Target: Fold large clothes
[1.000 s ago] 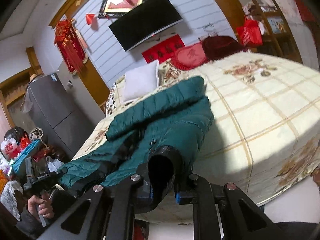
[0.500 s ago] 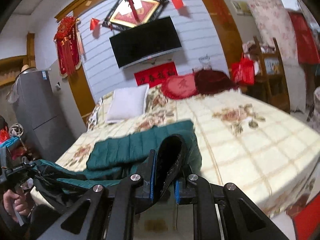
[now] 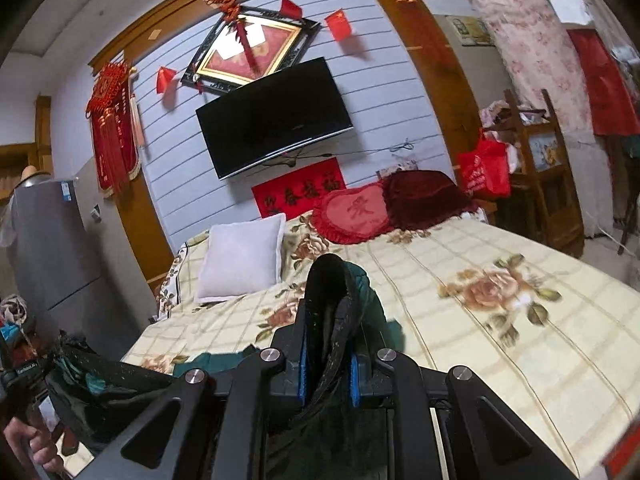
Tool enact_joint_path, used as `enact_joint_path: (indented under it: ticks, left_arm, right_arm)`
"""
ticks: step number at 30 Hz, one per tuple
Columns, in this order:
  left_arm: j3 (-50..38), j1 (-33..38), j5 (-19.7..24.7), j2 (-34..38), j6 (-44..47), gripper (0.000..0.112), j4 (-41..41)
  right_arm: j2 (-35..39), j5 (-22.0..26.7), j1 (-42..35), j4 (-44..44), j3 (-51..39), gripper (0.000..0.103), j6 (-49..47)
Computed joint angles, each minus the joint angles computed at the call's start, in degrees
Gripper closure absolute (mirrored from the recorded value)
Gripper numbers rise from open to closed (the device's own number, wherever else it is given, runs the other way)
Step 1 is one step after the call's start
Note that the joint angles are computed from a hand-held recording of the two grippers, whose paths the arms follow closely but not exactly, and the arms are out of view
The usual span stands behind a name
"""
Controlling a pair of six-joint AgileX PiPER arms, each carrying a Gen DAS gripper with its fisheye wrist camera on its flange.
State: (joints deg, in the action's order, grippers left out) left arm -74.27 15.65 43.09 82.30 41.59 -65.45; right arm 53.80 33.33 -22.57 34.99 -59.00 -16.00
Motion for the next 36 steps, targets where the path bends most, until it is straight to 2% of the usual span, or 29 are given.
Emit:
enact_joint_path:
  ticks: [5,8,11,13,17,19,20,22,26,29,31,33,36]
  left_arm:
    - [-9.4,-8.6,-10.8,10.6,-10.0,0.102,9.8]
    - [-14.1,-11.8,-14.9,17.1,-17.0,0.102,16.2]
    - [-20.0,-13.8,-16.6,24.4,-24.9,0.102,23.2]
    - [-24.3,-14.5,-16.3,29.0,-28.1,0.102,25.7]
    - [-27.7,-15.9,-18.0,33.6,-27.8,0.102,26.8]
    - [-27.6,-16.6,-19.4,34.5,-27.4,0.102,27.4]
    - [-29.0,-16.7,-18.7,35.6,-29.5,0.102,29.4]
    - [-35.2,-16.6,-13.7,39.6,-35.1,0.102,34.1]
    - [-45.0,-17.0,-6.3,46.4,-39.6,0.099,37.8]
    - [-48.2,-18.0,-4.4,48.4,-40.4,0.099,41.6]
    - [-49.3,-17.6,-3.3,49.3,-40.4,0.098,40.4]
    - [-51.2,-16.3,-0.9,50.6,-38.6,0.097,36.3]
    - [-57.2,-13.2,6.0,54.4,-36.7,0.096,28.4]
  right_arm:
    - [14.1,-9.1,7.3,-6.4,-6.5,0.09,7.3]
    - [22.0,-14.2,10.1,-12.0,-9.4,0.089,14.5]
    - [28.0,-18.0,12.1,-18.4,-11.3,0.089,21.8]
    - [31.1,-19.7,12.5,-20.1,-12.1,0.089,23.2]
    - [36.5,-22.1,13.1,-26.3,-13.9,0.089,28.9]
    - [38.8,-21.7,12.7,-23.7,-15.7,0.089,26.3]
    - [40.3,-21.9,12.3,-21.1,-16.8,0.089,23.8]
    - [42.7,-21.6,11.8,-16.9,-18.3,0.089,20.1]
    - [47.4,-19.5,12.4,-24.0,-21.7,0.089,25.7]
    - [50.5,-17.2,12.0,-24.7,-24.0,0.083,27.0]
    - [53.3,-13.1,11.1,-22.7,-27.0,0.075,26.2]
    - [54.4,-11.7,10.3,-19.2,-27.9,0.064,24.2]
    - [55.1,-9.6,9.7,-17.4,-28.8,0.061,23.8]
